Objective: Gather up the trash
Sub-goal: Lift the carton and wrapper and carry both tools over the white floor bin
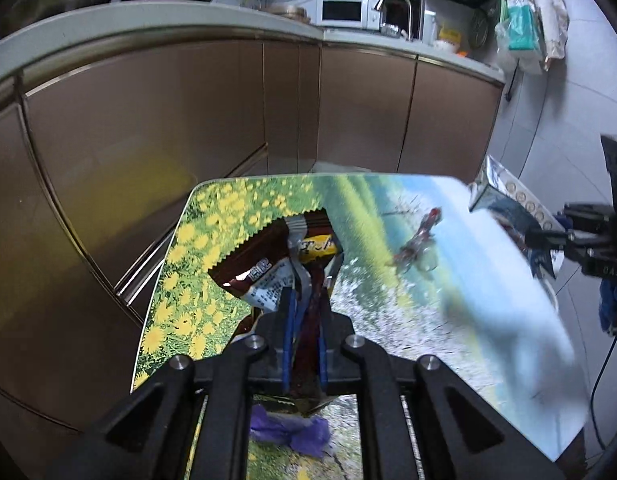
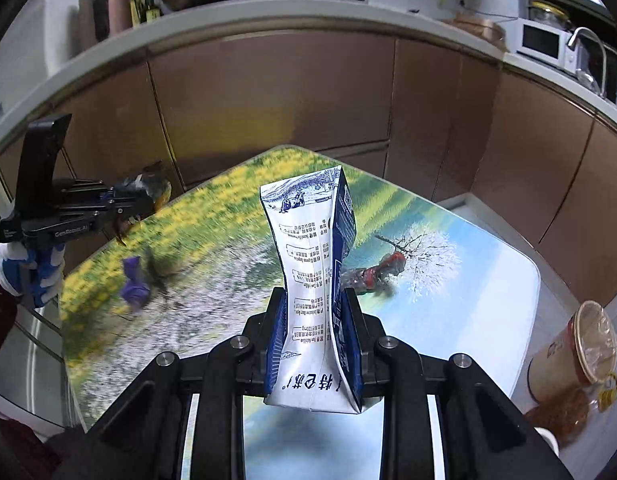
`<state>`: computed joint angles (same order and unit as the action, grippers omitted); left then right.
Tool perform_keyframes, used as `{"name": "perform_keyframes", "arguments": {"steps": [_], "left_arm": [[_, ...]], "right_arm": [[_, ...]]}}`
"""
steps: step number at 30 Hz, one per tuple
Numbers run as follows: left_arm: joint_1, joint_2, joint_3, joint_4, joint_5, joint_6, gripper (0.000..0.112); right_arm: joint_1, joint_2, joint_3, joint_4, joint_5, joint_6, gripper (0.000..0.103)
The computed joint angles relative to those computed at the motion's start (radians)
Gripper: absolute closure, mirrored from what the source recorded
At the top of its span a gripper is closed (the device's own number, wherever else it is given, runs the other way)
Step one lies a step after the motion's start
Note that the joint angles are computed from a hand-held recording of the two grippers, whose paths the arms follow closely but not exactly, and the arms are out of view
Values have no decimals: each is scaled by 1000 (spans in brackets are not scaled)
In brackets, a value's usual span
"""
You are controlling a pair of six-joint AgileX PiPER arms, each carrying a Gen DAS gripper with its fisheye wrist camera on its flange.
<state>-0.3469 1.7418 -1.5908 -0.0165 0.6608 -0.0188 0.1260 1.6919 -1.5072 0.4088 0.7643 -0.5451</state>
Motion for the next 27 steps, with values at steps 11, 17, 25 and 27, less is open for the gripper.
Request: {"name": "perform_keyframes", "arguments": {"steps": [11, 17, 25, 27], "left_arm": [[-111, -191, 100, 138, -9, -151, 104], [-248, -246, 156, 288, -3, -323, 104], [-461, -195, 115, 465, 58, -532, 104], [-514, -159, 80, 516, 84, -577, 104]], "right_arm": [[-52, -327, 298, 97, -55, -7, 76], [-118, -504, 462, 161, -45, -35, 76], [-347, -689, 623, 306, 49, -154, 76], [-419, -722, 649, 328, 79, -191, 76]]}}
